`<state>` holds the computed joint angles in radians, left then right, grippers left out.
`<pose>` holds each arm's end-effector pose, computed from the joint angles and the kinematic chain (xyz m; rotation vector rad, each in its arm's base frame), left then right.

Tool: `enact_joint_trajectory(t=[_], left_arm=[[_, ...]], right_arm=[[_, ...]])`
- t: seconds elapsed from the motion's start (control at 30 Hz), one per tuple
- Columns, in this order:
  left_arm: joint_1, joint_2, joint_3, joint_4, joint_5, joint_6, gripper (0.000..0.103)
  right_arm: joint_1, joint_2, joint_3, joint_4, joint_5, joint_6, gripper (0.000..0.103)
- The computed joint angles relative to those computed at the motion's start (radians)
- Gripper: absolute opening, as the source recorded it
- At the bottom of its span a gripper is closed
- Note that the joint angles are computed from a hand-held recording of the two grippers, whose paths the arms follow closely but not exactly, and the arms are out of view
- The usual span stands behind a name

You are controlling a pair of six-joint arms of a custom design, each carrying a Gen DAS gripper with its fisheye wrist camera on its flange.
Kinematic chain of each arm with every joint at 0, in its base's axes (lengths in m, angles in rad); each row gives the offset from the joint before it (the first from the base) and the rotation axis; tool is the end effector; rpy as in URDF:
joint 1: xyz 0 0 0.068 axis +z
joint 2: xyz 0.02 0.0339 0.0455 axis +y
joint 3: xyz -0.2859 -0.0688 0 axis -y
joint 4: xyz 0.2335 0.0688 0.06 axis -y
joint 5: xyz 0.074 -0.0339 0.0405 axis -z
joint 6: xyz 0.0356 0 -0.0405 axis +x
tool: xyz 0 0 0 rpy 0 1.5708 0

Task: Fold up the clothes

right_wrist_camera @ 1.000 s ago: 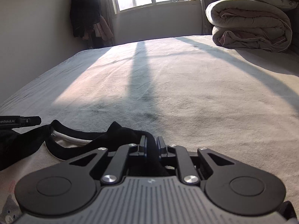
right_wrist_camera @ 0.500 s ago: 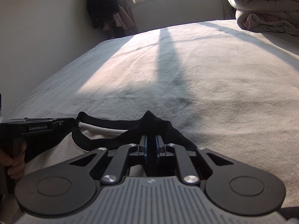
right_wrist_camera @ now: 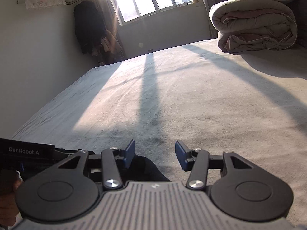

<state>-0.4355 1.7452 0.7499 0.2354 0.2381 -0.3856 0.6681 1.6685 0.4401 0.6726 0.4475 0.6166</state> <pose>0.2918 -0.1450 0.1570 0.1833 2.3996 -0.6753 0.2238 0.1570 0.1423 0.2080 2.0709 0.3116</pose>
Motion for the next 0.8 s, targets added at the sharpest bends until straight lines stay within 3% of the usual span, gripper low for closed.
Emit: enact_joint_trajectory(t=[0.23,0.37,0.47,0.5,0.57,0.7,0.8], left_arm=[[-0.16,0.198,-0.085,0.34,-0.297,-0.18,0.047],[-0.253,0.234,-0.123,0.454,-0.483,-0.218,0.048],[-0.303,0.279,-0.149,0.564,-0.573,-0.191,0.057],[-0.313,0.297,-0.163,0.611,-0.588,-0.178,0.057],[-0.289,0.284,-0.159,0.604,-0.537,-0.155,0.058],[-0.23,0.306,-0.185,0.691,-0.431,-0.16,0.058],[-0.212,0.311,-0.198,0.721,-0.394,-0.166,0.057]], right_arm=[[-0.067,-0.119,-0.067,-0.111,0.011,-0.016,0.052],[-0.119,-0.14,-0.087,-0.164,-0.002,-0.013,0.053],[-0.134,-0.149,-0.09,-0.213,0.021,-0.005,0.056],[-0.135,-0.148,-0.09,-0.227,0.034,-0.001,0.059],[-0.134,-0.143,-0.089,-0.249,0.054,0.003,0.059],[-0.131,-0.138,-0.074,-0.301,0.075,0.036,0.06],[-0.136,-0.141,-0.043,-0.342,0.027,0.07,0.06]])
